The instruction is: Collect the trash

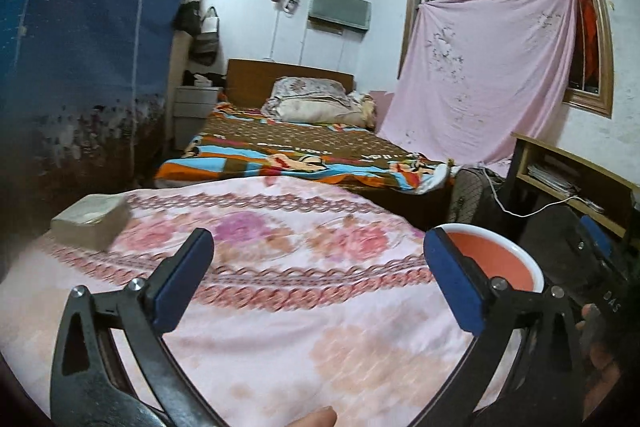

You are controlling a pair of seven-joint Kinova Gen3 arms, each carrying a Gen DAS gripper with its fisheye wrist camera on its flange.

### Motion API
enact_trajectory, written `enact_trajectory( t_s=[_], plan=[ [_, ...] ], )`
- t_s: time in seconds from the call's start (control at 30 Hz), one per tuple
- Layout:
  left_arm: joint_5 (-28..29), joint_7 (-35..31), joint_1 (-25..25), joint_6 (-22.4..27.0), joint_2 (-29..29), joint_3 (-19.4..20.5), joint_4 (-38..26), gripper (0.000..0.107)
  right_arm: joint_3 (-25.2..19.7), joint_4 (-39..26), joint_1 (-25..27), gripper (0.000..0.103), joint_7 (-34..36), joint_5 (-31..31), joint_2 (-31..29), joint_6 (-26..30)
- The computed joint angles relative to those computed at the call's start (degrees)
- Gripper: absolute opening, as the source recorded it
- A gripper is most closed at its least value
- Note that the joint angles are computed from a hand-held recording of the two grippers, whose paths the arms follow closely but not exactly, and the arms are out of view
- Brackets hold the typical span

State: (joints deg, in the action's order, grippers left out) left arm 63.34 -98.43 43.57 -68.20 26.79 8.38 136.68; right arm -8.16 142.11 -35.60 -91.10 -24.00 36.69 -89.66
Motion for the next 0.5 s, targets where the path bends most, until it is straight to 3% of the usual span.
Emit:
enact_trajectory(
  t_s=[0.27,0.5],
  plan=[
    [7.2,5.4,5.8,-6.8,3.6,0.6,4.5,0.091,-1.6,3.2,-6.2,0.103,0.4,-6.1,3.1,-5.7],
    [11.5,8.2,9.5,-9.6,6.2,0.5,5.6,0.091,-2.0,4.8,-10.3,0.103,-0.2,-9.8,6.4,-10.2]
  ],
)
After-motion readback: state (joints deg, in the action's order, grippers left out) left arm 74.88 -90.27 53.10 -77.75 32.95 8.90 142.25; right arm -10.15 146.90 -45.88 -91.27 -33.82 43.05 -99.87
